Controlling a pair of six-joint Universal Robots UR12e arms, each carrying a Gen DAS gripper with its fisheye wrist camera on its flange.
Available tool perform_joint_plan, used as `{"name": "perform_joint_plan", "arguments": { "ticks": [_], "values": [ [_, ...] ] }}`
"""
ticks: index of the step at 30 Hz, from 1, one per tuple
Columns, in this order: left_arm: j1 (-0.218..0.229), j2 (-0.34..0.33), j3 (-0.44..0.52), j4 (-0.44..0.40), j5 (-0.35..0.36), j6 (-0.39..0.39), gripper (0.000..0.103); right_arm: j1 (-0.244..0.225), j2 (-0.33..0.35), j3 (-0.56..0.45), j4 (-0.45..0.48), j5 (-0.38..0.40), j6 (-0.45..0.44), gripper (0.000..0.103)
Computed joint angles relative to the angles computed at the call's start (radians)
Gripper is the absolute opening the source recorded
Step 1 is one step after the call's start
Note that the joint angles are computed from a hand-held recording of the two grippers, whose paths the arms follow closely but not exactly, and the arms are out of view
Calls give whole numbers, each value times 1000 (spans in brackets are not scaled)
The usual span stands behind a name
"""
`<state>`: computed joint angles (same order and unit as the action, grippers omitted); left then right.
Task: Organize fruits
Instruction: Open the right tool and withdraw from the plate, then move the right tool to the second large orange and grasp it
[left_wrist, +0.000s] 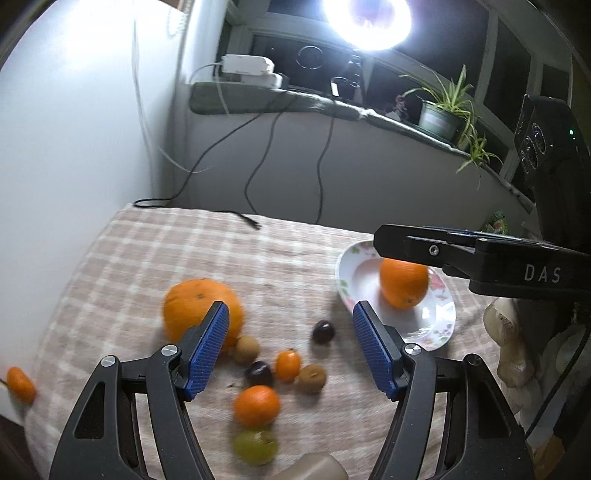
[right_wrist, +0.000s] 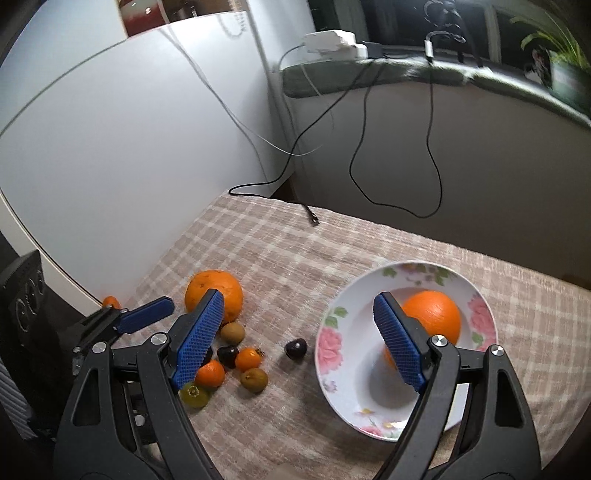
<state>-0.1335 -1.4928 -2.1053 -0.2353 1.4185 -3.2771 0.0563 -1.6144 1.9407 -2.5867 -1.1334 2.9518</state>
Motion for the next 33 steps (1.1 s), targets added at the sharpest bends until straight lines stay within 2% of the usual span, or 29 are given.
{"name": "perform_joint_plan", "arguments": {
  "ticks": [8, 10, 13, 18, 26, 33],
  "values": [
    [69, 34, -45, -9, -35, -39, 70, 44, 30, -26, 4, -23, -4, 86],
    [94, 40, -57, -15, -65, -53, 70, 56, 40, -38, 17, -25, -12, 86],
    [139, 45, -75, -25, -151, -89, 70, 74, 58, -55, 37, -28, -18, 86],
    [172, 39, -85, -37, -204, -113, 70, 102, 89, -90, 105, -15, -46, 86],
    [182, 19, -77, -61, -249, -107, 70, 117, 143, -144, 232, 22, -28, 86],
    [182, 1, -63, -82, -266, -101, 70, 120, 174, -169, 289, 48, -9, 86]
  ]
}}
